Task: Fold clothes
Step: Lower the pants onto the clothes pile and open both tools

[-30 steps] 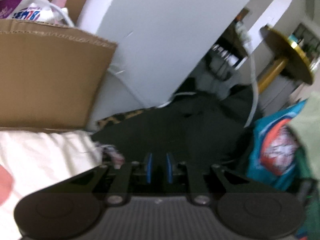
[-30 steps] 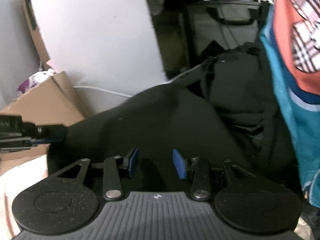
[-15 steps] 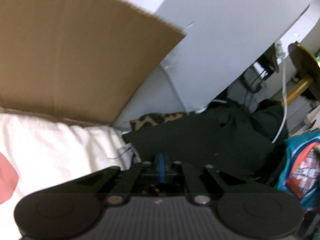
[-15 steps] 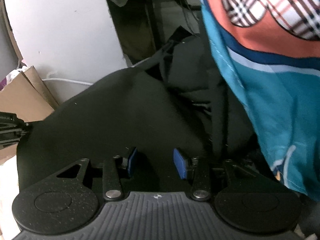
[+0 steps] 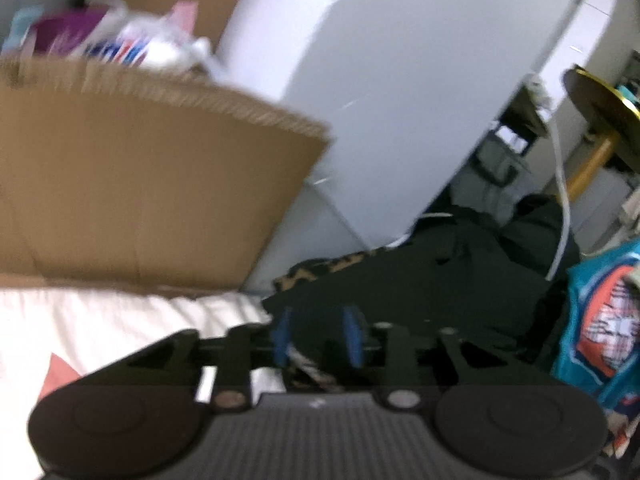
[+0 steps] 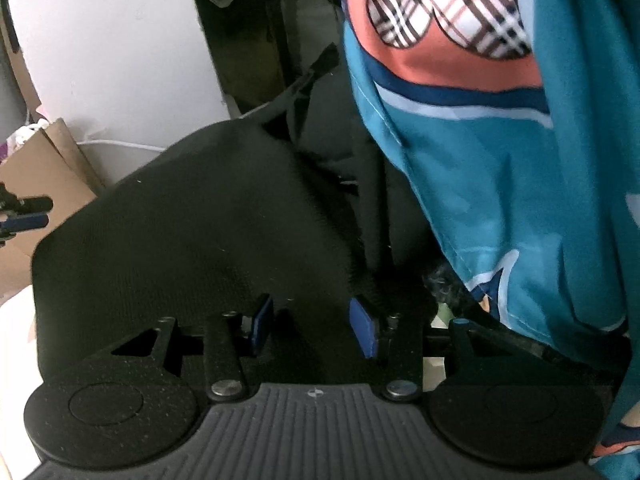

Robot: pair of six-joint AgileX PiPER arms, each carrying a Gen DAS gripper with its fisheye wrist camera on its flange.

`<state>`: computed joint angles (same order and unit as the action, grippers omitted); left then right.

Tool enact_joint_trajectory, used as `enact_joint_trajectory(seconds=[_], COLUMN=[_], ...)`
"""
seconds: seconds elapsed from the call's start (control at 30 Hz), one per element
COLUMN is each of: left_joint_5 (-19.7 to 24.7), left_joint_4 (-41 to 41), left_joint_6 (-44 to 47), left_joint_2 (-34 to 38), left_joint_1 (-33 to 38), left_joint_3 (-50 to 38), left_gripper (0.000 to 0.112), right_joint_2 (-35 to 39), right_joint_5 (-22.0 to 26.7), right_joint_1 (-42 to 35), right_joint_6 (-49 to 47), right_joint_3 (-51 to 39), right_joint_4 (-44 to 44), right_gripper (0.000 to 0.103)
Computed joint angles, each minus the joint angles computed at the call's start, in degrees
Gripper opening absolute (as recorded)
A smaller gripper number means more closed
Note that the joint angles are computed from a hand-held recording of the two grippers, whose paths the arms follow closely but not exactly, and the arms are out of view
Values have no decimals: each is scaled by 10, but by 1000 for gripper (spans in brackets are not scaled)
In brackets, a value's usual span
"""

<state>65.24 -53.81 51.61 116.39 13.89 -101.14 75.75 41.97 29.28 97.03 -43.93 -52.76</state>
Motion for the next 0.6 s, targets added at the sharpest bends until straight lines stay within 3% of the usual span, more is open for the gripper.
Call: enact_joint_trajectory(seconds=[0.2, 0.3, 0.37, 0.6], left_joint_5=[15, -5, -17, -58], left_joint_4=[-15, -36, -34, 6], left_joint_6=[57, 121, 143, 143], left_joint_2=[-57, -86, -88, -63], left_joint_1=[-7, -11, -17, -36], left_joint_3=[79, 139, 157, 155], left_gripper=[40, 38, 24, 7], right_joint_2=[8, 26, 33, 59], right_joint_5=[-1, -1, -5, -18], right_joint_1=[30, 40, 42, 46], right_joint_6=[4, 0, 8, 3], right_joint_3=[-21, -38, -42, -58], right_joint_4=[-16, -23, -32, -31], right_gripper=[50, 50, 50, 50])
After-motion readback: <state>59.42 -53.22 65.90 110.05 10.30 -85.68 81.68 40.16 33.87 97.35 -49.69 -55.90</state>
